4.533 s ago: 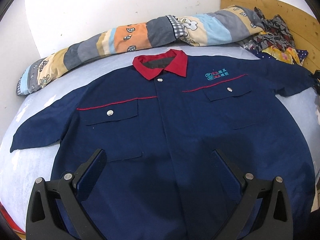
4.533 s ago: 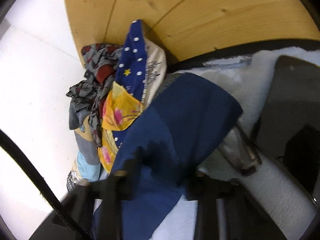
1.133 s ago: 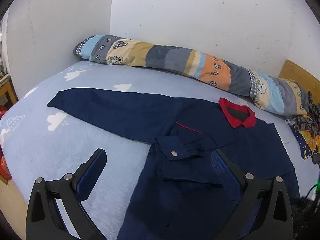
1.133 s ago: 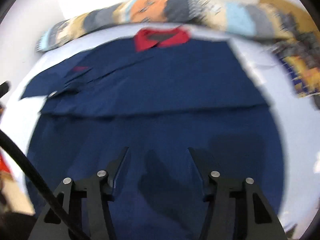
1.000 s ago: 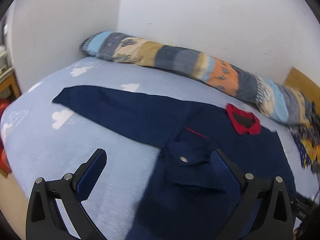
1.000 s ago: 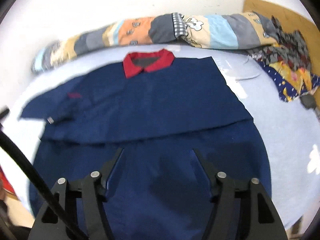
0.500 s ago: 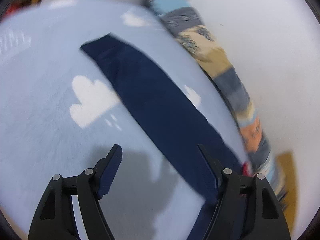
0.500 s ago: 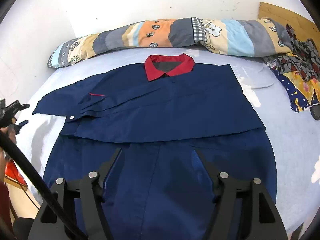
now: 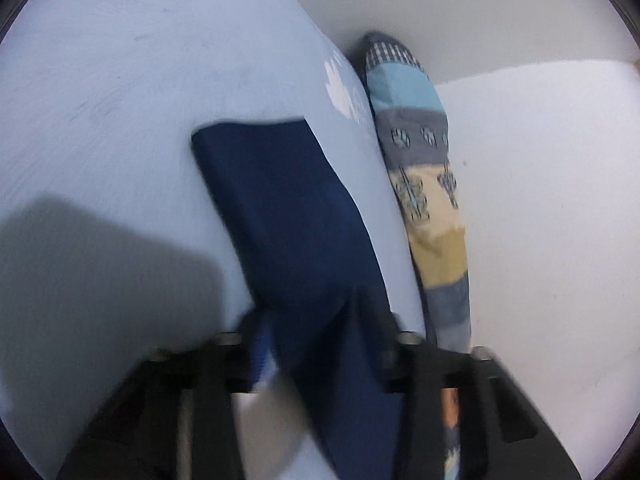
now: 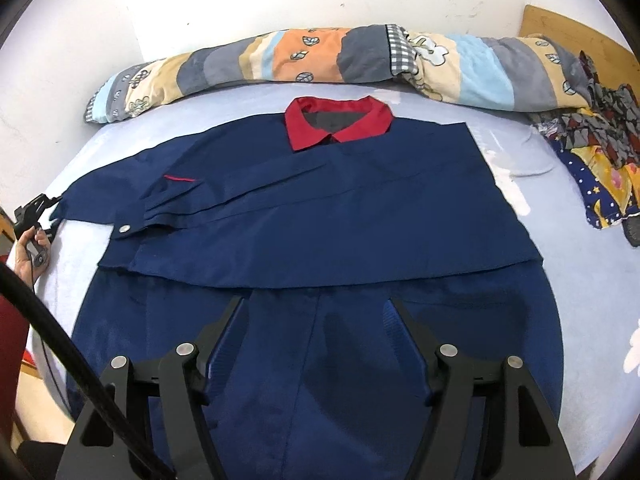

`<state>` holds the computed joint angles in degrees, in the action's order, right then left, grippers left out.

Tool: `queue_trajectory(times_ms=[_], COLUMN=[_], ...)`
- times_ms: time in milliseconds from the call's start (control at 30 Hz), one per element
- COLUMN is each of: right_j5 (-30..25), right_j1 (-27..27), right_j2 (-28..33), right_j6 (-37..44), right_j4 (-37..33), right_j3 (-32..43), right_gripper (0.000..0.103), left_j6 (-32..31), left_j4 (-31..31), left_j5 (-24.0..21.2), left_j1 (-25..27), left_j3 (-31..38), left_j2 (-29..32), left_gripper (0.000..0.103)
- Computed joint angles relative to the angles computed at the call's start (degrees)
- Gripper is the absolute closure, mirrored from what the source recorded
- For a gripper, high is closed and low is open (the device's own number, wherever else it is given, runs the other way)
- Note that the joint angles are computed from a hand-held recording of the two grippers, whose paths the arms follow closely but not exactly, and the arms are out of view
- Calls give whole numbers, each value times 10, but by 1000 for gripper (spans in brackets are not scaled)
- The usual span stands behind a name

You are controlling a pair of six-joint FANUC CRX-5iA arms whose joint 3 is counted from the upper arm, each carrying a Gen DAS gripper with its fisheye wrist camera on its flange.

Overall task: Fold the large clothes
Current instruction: 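Grasp the other sleeve cuff with the left tool and lift it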

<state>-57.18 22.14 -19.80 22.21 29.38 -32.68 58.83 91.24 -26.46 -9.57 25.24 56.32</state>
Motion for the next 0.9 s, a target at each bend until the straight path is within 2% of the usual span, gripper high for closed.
queue_trajectory(times_ms=[67,100,167,267,433,567,733,900], right_j5=[5,3,6,2,-9,-26,-56,-68], right_j1=[-2,-3,-8,-17,-30,-43,-78,-103], right_j2=[0,2,5,11,2,-15,-16,-50], right_j6=[-5,-9,-13,-16,-27,-43,-26,-33], right_j4=[9,15,21,21,26,51,38,19], right_j3=[-5,-6,-8,-4,-5,-6,4,-7], right_gripper=[29,29,29,29,29,29,27,27], left_j6=[-33,-38,-45,-84,-41,-27,48,123], left_j4=[66,77,84,89,-35,-98,-244,-375], left_j5=[2,-1,-6,-4,-30,-66,-127,-198], left_j1=[-8,-10,-12,-19,-14,-23,-54,-110], left_j3=[36,52,77,75,94,121,205,323], left_j2=[31,41,53,37,-1,-35,-62,-54], left_gripper=[89,90,95,95,95,95,95,95])
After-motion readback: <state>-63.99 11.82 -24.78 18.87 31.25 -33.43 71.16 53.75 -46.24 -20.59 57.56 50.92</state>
